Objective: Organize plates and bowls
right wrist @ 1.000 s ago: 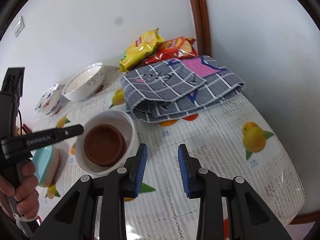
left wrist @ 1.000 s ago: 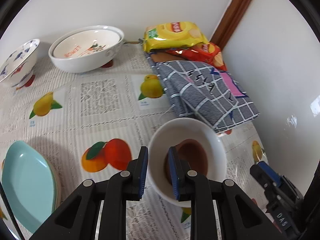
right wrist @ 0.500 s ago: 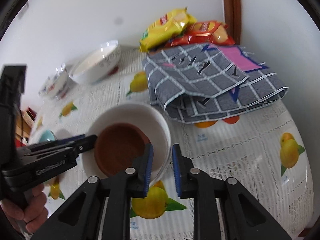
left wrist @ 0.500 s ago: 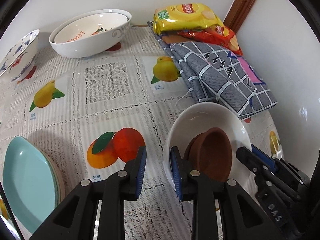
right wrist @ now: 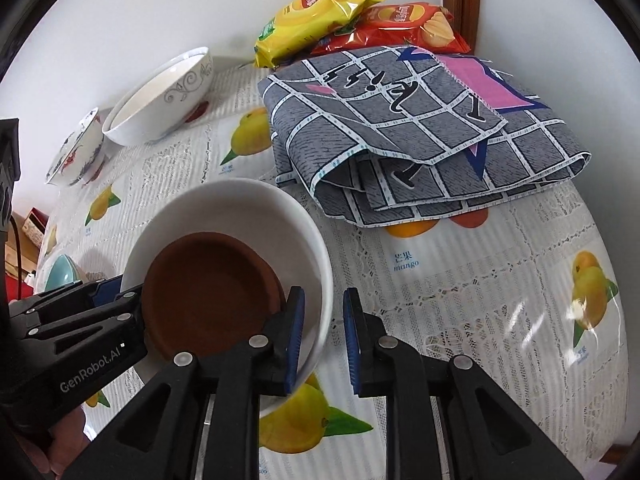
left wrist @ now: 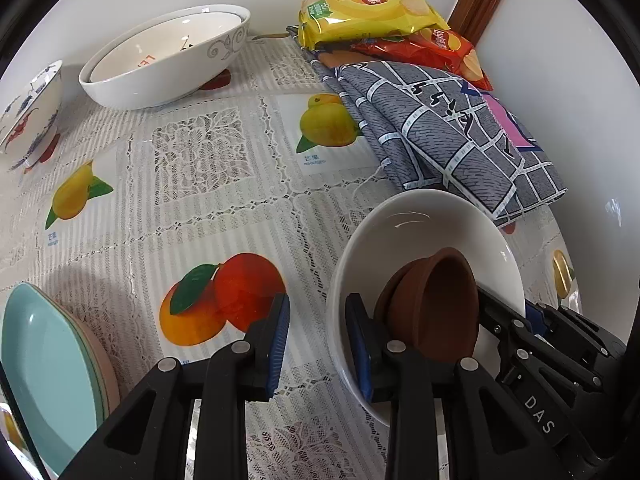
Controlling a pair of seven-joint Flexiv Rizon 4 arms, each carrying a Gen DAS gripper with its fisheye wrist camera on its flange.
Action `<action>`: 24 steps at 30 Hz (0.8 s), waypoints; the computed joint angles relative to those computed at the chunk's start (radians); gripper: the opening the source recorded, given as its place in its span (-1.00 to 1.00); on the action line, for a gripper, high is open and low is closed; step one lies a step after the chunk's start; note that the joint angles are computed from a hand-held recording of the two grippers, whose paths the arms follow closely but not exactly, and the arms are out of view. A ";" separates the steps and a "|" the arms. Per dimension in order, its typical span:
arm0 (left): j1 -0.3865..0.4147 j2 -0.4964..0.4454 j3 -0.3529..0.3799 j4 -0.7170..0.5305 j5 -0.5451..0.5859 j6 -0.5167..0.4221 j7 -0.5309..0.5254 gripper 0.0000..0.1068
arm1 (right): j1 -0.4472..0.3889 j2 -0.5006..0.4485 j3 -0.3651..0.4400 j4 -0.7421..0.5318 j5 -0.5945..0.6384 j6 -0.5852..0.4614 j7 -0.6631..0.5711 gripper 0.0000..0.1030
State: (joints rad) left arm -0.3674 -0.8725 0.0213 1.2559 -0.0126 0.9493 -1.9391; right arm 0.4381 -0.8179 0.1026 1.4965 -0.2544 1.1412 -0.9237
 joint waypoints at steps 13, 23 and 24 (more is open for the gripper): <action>0.015 0.005 -0.023 0.042 -0.033 0.073 0.015 -0.61 | 0.016 0.004 -0.035 0.053 -0.024 0.123 0.033 -0.58; 0.027 0.000 -0.046 0.045 -0.074 0.077 0.048 -0.76 | 0.011 -0.004 -0.023 0.036 -0.019 0.112 0.062 -0.74; 0.029 -0.001 -0.048 0.045 -0.080 0.076 0.049 -0.76 | 0.009 -0.005 -0.019 0.033 -0.018 0.106 0.060 -0.74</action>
State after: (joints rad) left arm -0.3382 -0.8732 -0.0270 1.3012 -0.0922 1.0250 -1.8897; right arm 0.4473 -0.8229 0.0835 1.5291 -0.2726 1.2468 -0.8639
